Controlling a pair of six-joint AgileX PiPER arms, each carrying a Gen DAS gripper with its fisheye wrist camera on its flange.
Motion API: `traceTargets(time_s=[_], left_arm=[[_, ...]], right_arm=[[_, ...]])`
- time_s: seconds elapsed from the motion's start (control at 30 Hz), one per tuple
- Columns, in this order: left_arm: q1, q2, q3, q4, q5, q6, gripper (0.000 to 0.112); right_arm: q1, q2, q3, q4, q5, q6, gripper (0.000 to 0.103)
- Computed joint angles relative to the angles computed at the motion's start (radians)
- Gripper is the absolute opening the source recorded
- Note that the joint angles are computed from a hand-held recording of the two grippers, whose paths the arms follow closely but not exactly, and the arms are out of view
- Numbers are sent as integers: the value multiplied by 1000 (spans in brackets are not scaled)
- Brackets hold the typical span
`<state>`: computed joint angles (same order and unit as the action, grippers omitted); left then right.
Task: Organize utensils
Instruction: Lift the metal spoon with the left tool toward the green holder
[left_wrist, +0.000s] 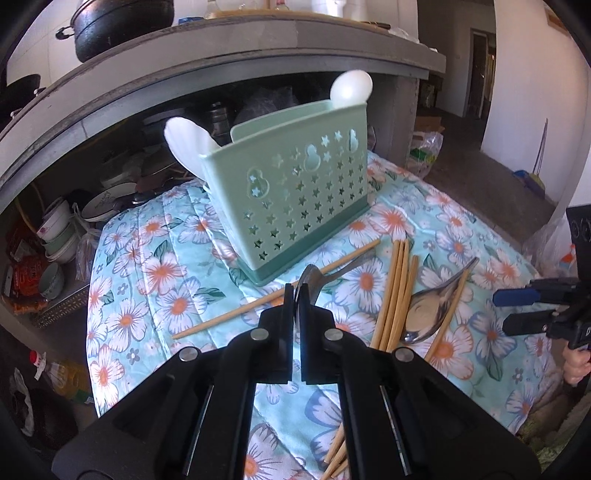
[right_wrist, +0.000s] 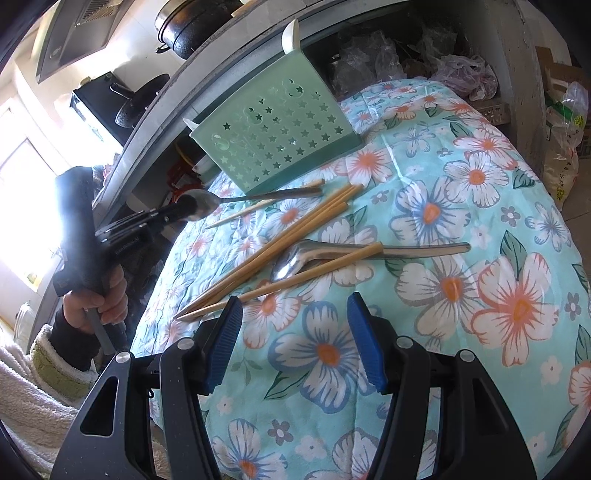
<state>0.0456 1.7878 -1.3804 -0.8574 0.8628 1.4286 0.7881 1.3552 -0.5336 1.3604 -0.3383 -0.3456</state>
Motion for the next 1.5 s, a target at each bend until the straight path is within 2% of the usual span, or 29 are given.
traceTargets(time_s=[0.23,0.93,1.1,1.23,1.4,1.5], left_arm=[[27,-15,1,-76,13,17,1],[90,4,-51,-183,17,-33,1],[99,13,-59,-199,6,-57,1],[114,13,-52,-239,2,-46,1],[127,32,-54,-260,-2,-56,1],[136,48,-60,-264,-2,-64,1]], right_arm=[[19,-2,-9,50,-16,-46,58],[25,2,-8,40,-27,-26,58],[22,-16,-7,107,-51,-112,56],[-40,-4,-44,146,-1,-221,48],[-127,73,-125,49,117,-224,34],[-150,135,-181,127,155,-328,30]])
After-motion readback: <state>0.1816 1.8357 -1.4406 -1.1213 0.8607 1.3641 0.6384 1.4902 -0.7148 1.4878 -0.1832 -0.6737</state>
